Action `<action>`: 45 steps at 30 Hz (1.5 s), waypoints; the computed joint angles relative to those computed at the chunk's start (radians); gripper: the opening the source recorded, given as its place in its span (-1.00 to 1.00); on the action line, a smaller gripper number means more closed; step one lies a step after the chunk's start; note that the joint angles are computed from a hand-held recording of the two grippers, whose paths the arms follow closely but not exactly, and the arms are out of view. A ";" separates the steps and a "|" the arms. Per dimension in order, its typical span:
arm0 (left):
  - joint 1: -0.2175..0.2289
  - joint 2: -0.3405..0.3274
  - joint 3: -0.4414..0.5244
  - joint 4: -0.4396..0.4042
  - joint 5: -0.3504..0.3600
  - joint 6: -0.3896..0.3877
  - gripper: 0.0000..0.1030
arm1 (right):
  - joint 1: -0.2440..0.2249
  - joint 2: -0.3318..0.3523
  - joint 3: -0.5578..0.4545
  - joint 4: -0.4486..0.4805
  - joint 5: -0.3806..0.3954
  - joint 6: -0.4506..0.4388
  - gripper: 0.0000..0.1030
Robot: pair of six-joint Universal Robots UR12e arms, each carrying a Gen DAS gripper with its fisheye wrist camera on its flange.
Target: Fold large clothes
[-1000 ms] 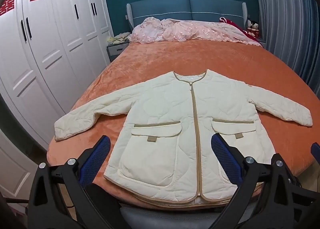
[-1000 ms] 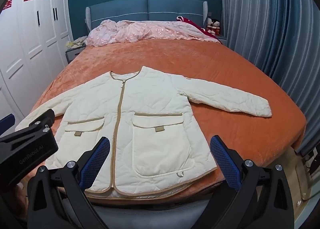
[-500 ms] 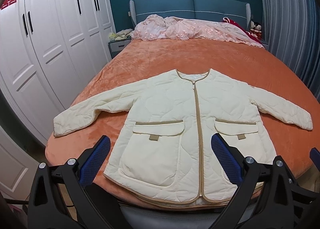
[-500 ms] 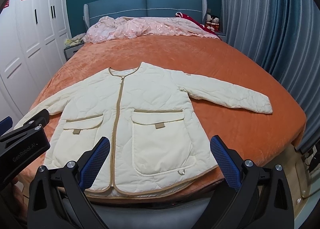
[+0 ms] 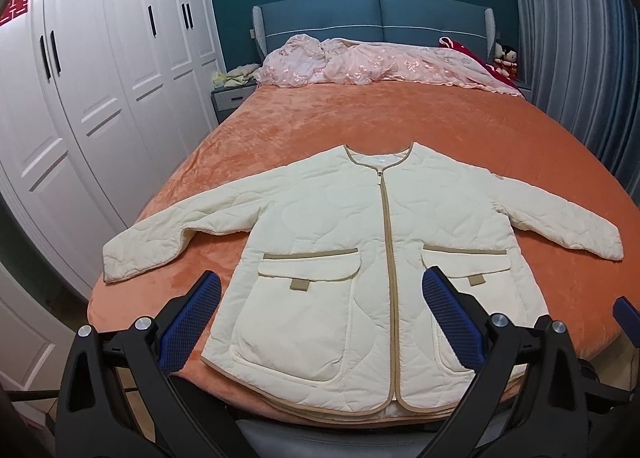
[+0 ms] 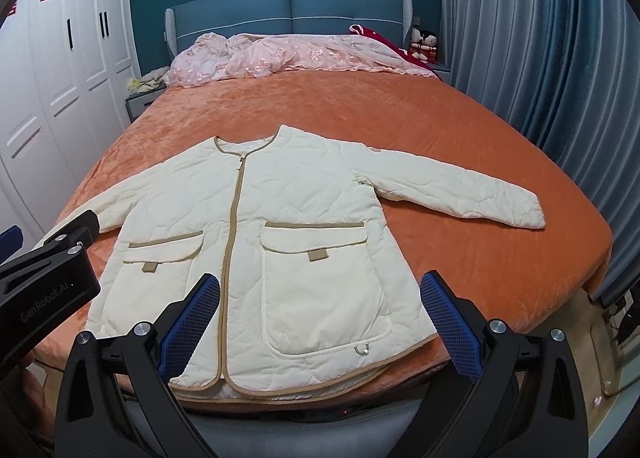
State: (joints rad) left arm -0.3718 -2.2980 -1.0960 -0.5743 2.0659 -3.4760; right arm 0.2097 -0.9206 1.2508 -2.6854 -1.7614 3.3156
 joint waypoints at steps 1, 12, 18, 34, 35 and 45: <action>0.000 0.000 0.002 -0.002 -0.007 -0.003 0.91 | 0.000 0.000 -0.001 0.000 -0.002 0.000 0.90; -0.005 -0.007 0.017 -0.030 -0.035 -0.019 0.91 | -0.007 -0.005 0.008 -0.005 -0.011 0.006 0.90; -0.014 -0.010 0.021 -0.017 -0.029 0.008 0.91 | -0.007 -0.008 0.014 -0.007 -0.010 0.007 0.90; -0.017 -0.014 0.026 -0.031 -0.033 -0.006 0.91 | -0.012 -0.010 0.010 0.004 -0.019 0.006 0.90; -0.017 -0.014 0.025 -0.031 -0.032 -0.006 0.91 | -0.012 -0.010 0.010 0.005 -0.018 0.007 0.90; -0.013 -0.010 0.016 -0.032 -0.036 -0.011 0.91 | -0.010 -0.010 0.011 0.007 -0.020 0.006 0.90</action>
